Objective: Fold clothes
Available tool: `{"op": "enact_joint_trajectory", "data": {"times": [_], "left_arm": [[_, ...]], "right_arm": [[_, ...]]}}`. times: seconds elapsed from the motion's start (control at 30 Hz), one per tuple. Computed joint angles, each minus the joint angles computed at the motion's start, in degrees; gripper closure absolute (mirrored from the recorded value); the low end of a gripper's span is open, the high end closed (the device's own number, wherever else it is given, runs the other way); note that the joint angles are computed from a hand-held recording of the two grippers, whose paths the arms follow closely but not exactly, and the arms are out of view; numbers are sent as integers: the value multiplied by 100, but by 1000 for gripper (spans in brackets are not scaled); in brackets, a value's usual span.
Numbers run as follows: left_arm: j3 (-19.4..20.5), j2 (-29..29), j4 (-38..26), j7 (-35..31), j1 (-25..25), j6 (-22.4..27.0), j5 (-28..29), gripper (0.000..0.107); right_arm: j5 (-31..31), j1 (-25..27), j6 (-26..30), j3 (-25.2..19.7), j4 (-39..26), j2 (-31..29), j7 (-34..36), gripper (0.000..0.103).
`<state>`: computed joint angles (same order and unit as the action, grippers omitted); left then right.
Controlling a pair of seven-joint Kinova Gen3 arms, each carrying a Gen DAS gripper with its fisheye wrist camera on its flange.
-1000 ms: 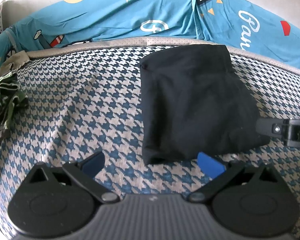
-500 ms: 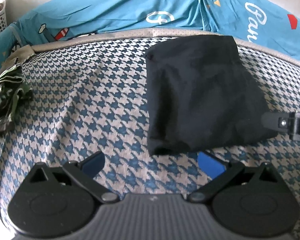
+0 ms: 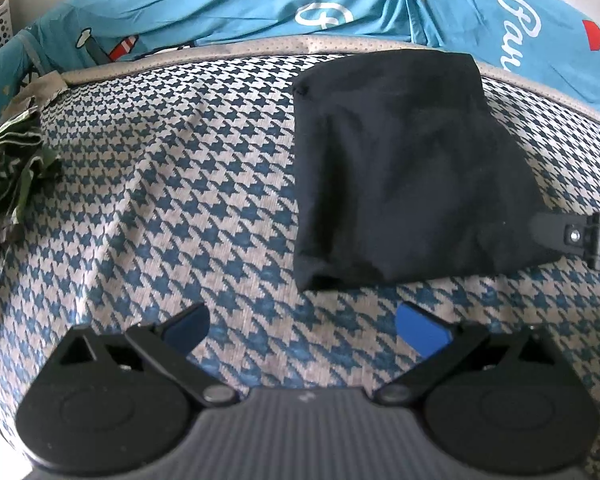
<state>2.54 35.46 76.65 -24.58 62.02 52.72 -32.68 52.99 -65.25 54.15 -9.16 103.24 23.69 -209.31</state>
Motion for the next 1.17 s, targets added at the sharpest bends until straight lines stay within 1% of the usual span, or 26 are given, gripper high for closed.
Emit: {"op": "enact_joint_trajectory", "data": {"times": [0.5, 0.93, 1.17], "left_arm": [[21, 17, -61, -33, 19, 118, 2, 5], [34, 12, -61, -74, 35, 114, 1, 5], [17, -18, -1, -53, 64, 45, -52, 5]], "right_arm": [[-25, 30, -29, 0, -5, 3, 64, 16], [-57, 65, -93, 26, 4, 7, 185, 16], [-129, 66, -3, 32, 28, 6, 191, 16]]}}
